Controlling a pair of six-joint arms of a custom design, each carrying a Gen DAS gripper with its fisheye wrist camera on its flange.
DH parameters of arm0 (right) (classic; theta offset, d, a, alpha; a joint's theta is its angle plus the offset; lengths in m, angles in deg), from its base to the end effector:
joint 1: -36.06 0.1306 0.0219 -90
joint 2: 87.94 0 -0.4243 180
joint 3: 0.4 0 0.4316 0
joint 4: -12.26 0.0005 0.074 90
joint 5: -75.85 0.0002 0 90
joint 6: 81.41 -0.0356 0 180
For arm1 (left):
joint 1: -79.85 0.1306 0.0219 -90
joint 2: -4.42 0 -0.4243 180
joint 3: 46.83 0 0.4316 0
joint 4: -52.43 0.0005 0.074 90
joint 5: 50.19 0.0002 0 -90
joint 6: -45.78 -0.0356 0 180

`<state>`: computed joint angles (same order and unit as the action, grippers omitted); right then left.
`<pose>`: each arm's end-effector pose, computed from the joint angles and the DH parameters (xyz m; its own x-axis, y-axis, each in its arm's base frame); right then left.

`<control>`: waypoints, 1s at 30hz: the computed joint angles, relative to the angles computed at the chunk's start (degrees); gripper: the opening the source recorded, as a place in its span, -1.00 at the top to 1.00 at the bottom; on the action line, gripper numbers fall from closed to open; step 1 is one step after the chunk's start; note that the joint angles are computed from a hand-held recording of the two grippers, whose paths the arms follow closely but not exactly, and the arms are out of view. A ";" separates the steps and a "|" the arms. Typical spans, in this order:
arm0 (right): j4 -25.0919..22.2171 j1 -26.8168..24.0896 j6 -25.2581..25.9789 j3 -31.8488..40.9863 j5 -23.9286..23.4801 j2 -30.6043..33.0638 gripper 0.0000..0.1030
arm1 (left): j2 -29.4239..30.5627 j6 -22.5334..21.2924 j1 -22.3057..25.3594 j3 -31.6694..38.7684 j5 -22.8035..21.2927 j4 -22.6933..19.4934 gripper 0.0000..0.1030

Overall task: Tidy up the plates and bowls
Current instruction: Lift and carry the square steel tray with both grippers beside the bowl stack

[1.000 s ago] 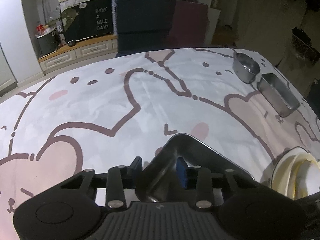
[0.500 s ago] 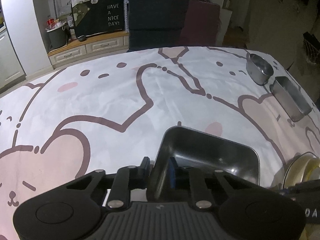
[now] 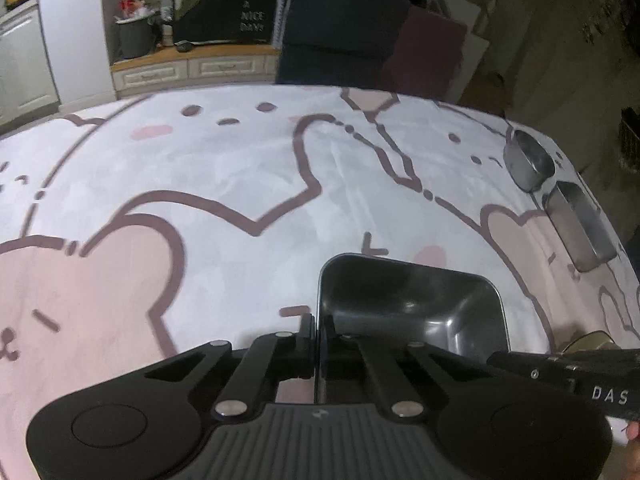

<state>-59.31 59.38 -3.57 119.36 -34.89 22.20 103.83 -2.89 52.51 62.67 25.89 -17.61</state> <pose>0.5864 0.2660 0.5063 -0.9025 -0.1745 -0.3939 -0.3407 0.8487 0.4046 0.5104 -0.2548 0.5307 -0.8011 -0.3074 -0.5135 -0.2534 0.9515 -0.1743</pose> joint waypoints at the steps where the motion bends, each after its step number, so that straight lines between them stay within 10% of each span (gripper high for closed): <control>1: -0.14 0.08 0.45 -0.16 -0.28 -0.27 0.86 | -0.58 0.39 -0.30 -0.20 -0.80 -0.30 0.97; 30: -2.28 4.85 9.96 -12.30 -7.17 -11.40 0.86 | -16.16 20.55 -10.02 -12.85 -6.47 -10.49 0.93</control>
<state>-61.59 64.23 6.39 107.06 -42.05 10.80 87.68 17.66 42.49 49.82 19.43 -28.10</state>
